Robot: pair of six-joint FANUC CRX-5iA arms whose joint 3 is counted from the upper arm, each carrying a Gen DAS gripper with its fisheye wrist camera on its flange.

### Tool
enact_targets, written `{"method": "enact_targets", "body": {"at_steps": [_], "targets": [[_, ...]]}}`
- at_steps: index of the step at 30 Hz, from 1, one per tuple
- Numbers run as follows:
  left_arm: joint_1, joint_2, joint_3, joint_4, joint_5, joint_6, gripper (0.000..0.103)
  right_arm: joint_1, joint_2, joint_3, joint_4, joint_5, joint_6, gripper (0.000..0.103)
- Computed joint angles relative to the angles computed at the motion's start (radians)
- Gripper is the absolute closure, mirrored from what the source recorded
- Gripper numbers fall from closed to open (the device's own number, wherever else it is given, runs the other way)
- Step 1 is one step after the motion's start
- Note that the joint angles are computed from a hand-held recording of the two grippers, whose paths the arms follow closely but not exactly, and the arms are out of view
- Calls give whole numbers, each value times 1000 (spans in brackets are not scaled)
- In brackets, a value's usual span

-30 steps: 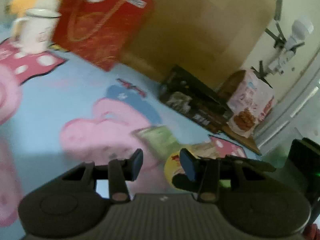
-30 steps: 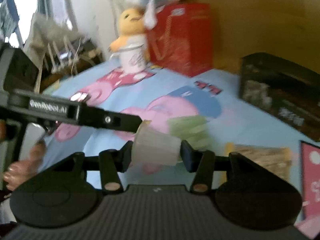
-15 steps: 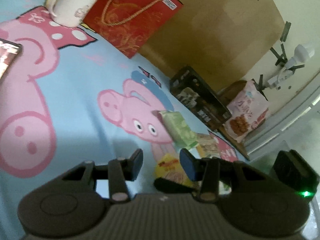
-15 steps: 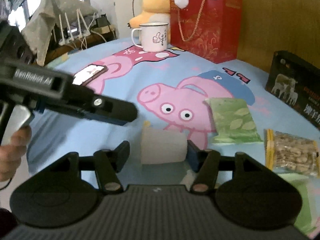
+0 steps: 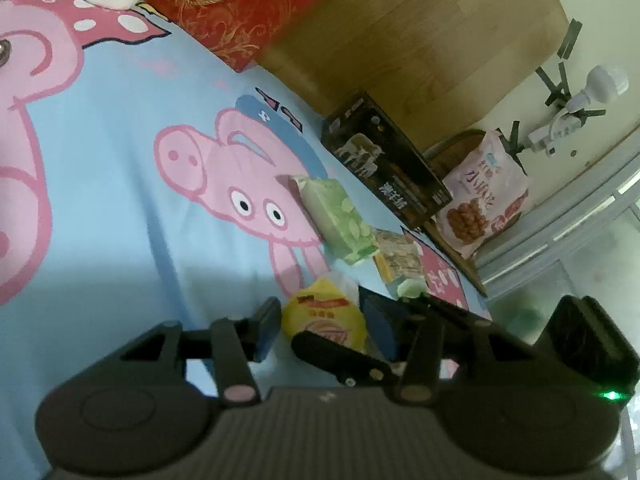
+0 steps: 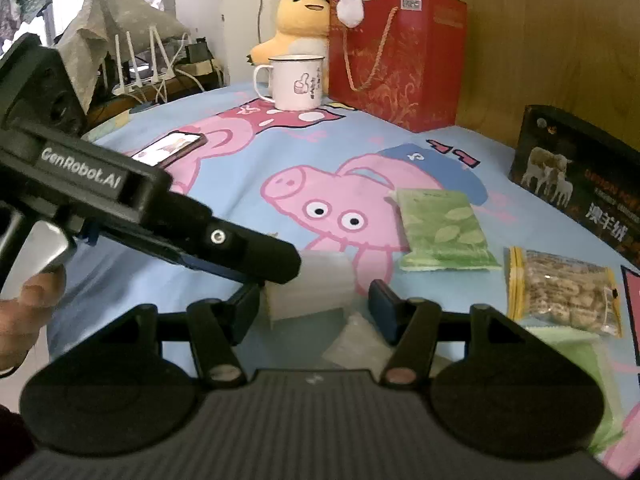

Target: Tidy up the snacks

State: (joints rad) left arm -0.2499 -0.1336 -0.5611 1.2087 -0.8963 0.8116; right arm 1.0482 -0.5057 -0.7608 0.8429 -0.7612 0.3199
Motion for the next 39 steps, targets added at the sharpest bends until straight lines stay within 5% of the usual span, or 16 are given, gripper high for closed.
{"method": "enact_targets", "body": {"at_steps": [2,11,19,24,28,33,39], "targets": [[-5,0,2,-3,9,7,57,4,-2,-5,14,-4,4,54],[-79,81,145,12,47,-17,58,-91,-57,-43,170,28,-88,55],[-218,365,532,9,109,-37,59,-417,-54,-33,356,164,-174,55],[-265,557,809,-101,118,90,59,-626,10,8,362,292,-198,55],[-281,646,947,-237,122,203,58,-688,74,42,308,321,-155,53],[-284,660,964,-291,135,223,55,-733,85,12,455,346,-280,35],[-265,555,811,-190,169,96,52,-707,-22,-53,479,325,-334,35]]}}
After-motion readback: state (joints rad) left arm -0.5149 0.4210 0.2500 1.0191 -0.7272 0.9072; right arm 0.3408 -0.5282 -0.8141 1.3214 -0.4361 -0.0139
